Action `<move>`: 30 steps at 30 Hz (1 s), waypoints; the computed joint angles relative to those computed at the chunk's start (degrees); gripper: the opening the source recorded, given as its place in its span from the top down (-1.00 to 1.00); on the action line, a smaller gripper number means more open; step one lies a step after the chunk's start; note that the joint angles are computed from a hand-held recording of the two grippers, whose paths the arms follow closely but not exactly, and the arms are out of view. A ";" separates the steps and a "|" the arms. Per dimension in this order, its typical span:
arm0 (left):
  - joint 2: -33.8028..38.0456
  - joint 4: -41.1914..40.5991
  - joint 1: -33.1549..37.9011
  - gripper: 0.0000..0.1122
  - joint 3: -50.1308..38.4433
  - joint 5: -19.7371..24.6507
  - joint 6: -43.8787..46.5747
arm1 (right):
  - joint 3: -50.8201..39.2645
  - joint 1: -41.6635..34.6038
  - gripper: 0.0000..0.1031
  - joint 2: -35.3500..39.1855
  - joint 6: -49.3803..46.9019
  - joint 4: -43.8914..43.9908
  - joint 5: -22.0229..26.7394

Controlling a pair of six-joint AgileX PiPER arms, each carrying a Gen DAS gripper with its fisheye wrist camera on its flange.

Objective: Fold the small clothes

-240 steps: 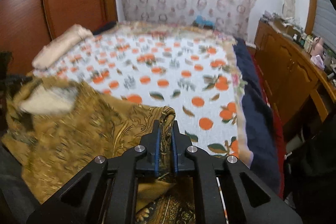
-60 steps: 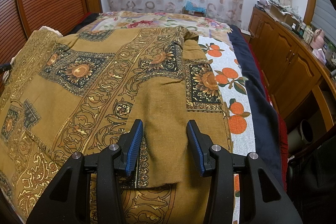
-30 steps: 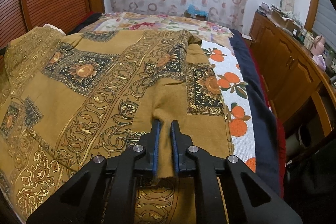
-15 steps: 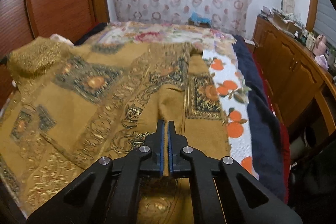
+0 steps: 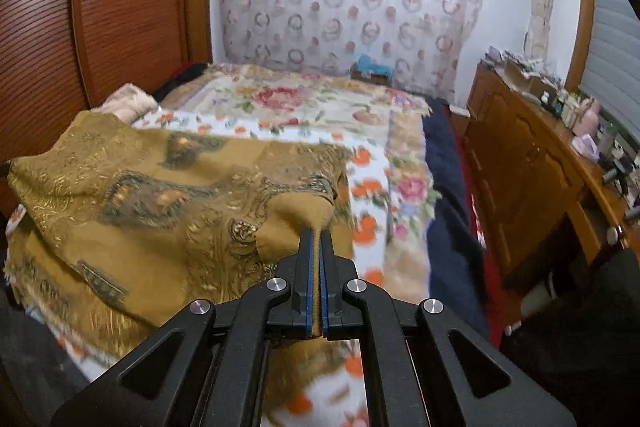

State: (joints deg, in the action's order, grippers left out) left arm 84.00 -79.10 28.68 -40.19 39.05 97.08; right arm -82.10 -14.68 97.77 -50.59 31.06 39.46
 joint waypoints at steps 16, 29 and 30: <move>-11.60 10.84 2.36 1.00 0.06 5.67 -9.78 | 9.40 -0.61 1.00 -0.06 0.07 1.42 -9.44; -8.12 33.99 -5.04 0.96 -4.50 -1.52 -27.82 | 7.81 0.49 0.45 -0.39 5.82 -4.48 -8.06; -7.61 33.26 -4.31 0.96 -4.62 -1.50 -27.00 | 8.12 0.41 0.39 -0.60 5.28 -3.93 -7.83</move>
State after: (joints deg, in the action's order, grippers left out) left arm 76.40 -45.83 24.38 -44.81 37.55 70.08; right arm -73.97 -14.27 97.17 -45.31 27.13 31.63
